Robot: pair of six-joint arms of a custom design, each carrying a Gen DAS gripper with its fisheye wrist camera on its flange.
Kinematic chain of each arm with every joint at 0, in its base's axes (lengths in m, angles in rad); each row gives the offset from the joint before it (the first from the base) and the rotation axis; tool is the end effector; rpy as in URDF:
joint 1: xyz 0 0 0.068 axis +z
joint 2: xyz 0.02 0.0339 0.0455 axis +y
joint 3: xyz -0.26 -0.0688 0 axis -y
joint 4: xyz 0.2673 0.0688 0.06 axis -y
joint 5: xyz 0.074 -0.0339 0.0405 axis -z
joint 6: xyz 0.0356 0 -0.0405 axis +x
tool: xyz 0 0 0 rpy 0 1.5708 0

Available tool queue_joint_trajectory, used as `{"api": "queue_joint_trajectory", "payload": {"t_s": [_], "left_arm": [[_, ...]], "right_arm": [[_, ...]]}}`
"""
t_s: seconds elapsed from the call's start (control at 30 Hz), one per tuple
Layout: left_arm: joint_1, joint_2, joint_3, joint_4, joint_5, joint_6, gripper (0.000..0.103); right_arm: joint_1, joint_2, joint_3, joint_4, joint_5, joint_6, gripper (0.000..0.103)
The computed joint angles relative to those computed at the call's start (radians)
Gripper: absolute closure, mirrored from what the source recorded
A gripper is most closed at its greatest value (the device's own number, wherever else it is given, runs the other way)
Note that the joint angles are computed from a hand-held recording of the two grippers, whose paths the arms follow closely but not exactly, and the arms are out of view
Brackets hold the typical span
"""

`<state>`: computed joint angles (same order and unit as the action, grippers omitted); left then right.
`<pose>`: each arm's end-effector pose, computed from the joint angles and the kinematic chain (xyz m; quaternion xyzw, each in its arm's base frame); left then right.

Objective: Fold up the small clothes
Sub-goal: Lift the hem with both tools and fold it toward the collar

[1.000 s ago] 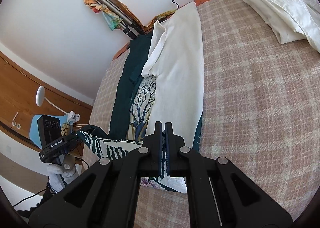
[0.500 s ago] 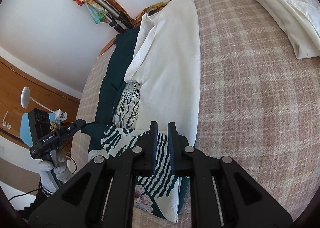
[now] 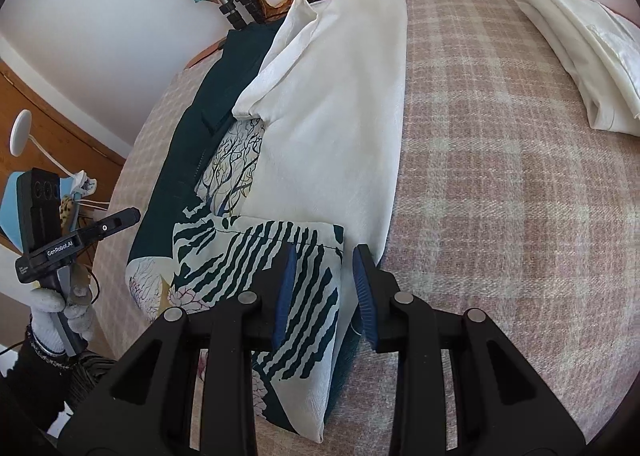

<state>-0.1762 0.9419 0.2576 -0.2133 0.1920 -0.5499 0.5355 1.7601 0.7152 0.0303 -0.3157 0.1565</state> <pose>0.1761 -0.0382 0.1161 -0.1434 0.9291 -0.2013 0.2752 0.2626 0.1687 0.0762 -0.2213 0.9245 0.2341 0.2038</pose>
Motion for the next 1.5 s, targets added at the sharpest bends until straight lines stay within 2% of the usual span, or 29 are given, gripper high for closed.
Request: {"api": "queue_joint_trajectory", "payload": {"t_s": [0.2, 0.4, 0.43, 0.47, 0.5, 0.53, 0.8, 0.93, 1.07, 1.13, 1.2, 1.33, 1.5], "left_arm": [[-0.029, 0.132, 0.015, 0.083, -0.015, -0.010, 0.082], [-0.071, 0.100, 0.002, 0.088, -0.062, -0.007, 0.083], [-0.082, 0.100, 0.003, 0.088, -0.076, -0.004, 0.085], [-0.090, 0.094, 0.001, 0.088, -0.088, 0.002, 0.094], [-0.092, 0.087, -0.004, 0.093, -0.086, 0.005, 0.098], [-0.090, 0.068, -0.014, 0.099, -0.080, 0.004, 0.098], [-0.067, -0.149, -0.058, 0.004, -0.137, -0.016, 0.101], [-0.039, -0.092, -0.056, 0.037, -0.133, -0.017, 0.102], [-0.053, -0.081, -0.056, 0.044, -0.135, -0.028, 0.102], [-0.059, -0.081, -0.046, 0.031, -0.146, -0.027, 0.099], [-0.053, -0.045, -0.029, 0.028, -0.136, -0.033, 0.077], [-0.081, 0.005, -0.016, 0.055, -0.172, -0.062, 0.075], [-0.110, 0.105, 0.018, 0.107, -0.204, -0.041, 0.075]], "right_arm": [[0.025, -0.011, -0.007, 0.002, 0.049, -0.026, 0.072], [0.055, -0.019, -0.011, 0.006, 0.104, -0.050, 0.087], [0.061, -0.019, -0.010, 0.005, 0.109, -0.056, 0.091], [0.066, -0.021, -0.011, 0.009, 0.116, -0.056, 0.094], [0.069, -0.022, -0.011, 0.010, 0.121, -0.053, 0.096], [0.071, -0.027, -0.014, 0.011, 0.127, -0.049, 0.097], [0.033, -0.132, -0.063, 0.087, 0.149, 0.001, 0.099], [-0.003, -0.062, -0.006, 0.057, 0.091, -0.007, 0.099], [0.007, -0.022, 0.023, 0.010, 0.125, -0.027, 0.099], [0.000, -0.035, 0.011, 0.011, 0.115, -0.028, 0.099], [-0.006, -0.055, -0.004, 0.016, 0.114, -0.022, 0.099], [-0.024, -0.045, 0.004, 0.002, 0.105, -0.012, 0.098], [-0.030, -0.023, 0.009, 0.013, 0.079, -0.007, 0.098]]}}
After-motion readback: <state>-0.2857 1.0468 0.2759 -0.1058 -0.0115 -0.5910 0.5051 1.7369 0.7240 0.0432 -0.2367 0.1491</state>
